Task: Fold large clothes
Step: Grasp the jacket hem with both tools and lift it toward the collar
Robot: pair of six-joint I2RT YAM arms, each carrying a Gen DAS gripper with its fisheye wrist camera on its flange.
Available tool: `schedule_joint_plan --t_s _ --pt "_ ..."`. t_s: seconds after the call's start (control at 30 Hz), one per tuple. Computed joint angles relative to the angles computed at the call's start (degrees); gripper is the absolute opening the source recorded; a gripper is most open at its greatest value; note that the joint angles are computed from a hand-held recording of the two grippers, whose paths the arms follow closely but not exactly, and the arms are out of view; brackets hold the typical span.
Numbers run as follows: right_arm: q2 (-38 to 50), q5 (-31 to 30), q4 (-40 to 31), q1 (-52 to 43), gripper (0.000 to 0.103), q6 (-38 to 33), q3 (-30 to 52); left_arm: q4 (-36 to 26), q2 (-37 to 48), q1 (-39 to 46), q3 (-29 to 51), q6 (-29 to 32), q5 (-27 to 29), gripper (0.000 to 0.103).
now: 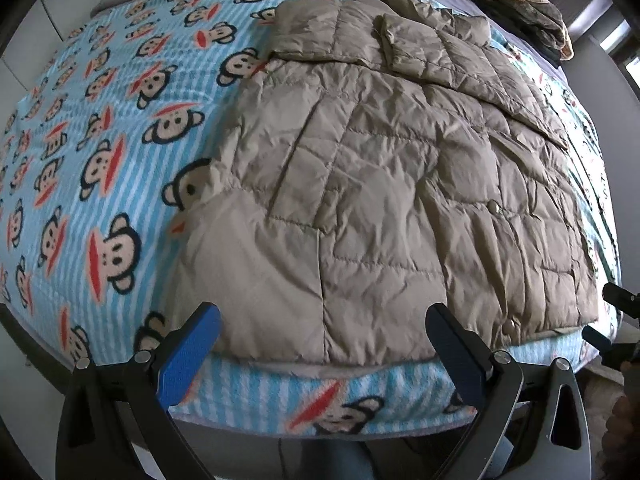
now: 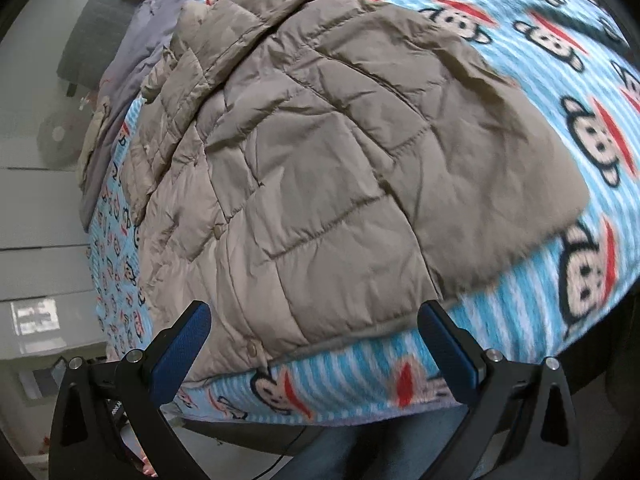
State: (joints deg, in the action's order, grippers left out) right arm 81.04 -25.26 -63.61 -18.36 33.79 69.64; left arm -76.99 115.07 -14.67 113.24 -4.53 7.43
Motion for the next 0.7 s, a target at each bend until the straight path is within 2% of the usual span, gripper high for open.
schedule_joint_plan --t_s 0.13,0.3,0.5,0.7 --pt "-2.01 0.03 -1.85 -1.97 0.103 -0.56 -1.87 0.84 -2.65 0.75 -3.24 -0.9 1.09 0.102" --pt "-2.11 -2.93 -2.99 -6.77 0.103 -2.77 -4.88 2.52 -5.05 4.22 -9.48 -6.04 6.92 0.102" --pt "-0.96 -10.6 -1.65 -16.49 0.103 -5.5 -9.26 7.72 -6.63 6.73 -19.55 -14.21 13.92 0.102" --pt "1.55 -19.18 4.84 -22.97 0.103 -4.1 -14.32 15.54 -6.6 9.38 -25.61 -20.84 23.85 0.102"
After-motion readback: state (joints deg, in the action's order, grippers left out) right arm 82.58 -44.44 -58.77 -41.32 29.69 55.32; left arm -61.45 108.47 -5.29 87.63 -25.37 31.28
